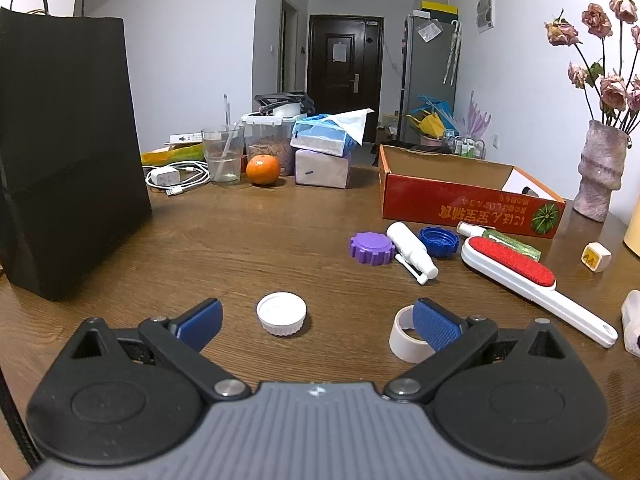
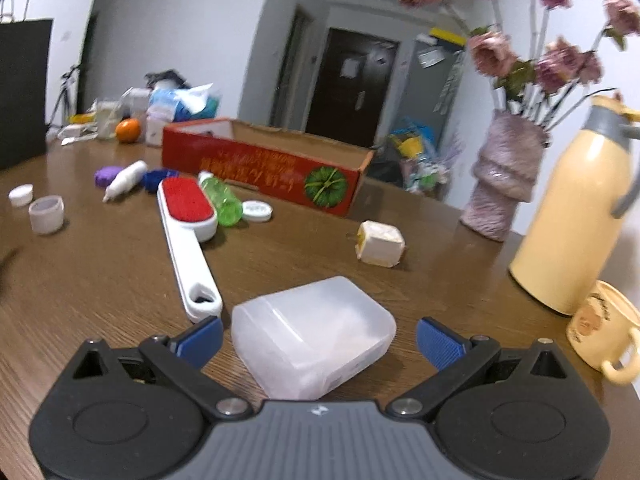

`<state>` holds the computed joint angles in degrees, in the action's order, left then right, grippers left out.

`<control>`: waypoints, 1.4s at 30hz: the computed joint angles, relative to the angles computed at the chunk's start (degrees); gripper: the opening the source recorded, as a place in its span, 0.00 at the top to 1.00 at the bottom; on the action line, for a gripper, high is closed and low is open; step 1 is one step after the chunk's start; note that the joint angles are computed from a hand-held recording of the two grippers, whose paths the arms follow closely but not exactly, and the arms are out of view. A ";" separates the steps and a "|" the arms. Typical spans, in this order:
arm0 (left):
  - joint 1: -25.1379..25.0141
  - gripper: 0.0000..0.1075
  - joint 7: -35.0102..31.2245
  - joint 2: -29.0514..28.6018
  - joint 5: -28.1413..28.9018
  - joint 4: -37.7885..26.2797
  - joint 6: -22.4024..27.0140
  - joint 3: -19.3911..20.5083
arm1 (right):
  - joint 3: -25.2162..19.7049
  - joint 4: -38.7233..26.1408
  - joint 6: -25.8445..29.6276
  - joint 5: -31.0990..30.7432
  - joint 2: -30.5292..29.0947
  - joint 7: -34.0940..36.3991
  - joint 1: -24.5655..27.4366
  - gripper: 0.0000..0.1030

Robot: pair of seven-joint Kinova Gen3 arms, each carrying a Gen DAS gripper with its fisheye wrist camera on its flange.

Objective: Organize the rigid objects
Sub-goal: 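Move the right tool toward the translucent white container and close on it, then grasp the white bottle cap with the left tool while the right tool holds the container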

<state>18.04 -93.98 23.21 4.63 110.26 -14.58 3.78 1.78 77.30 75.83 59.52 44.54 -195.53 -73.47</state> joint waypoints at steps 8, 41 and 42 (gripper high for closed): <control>1.62 0.04 -1.01 0.29 1.84 -0.50 0.67 -1.86 | -1.22 8.73 -11.88 3.63 -4.40 -1.62 4.91 0.00; -8.66 0.04 -0.12 7.66 -5.73 -12.86 11.36 5.61 | 5.19 -14.52 3.98 -4.31 7.68 -4.83 0.96 0.02; -8.83 0.04 -0.16 8.04 -5.89 -13.42 11.87 5.81 | 5.52 -15.29 4.41 -4.42 8.15 -4.92 0.81 0.02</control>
<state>9.21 -94.14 31.25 -1.26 96.83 -2.70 9.59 7.30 62.01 80.24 55.10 52.69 -200.45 -72.66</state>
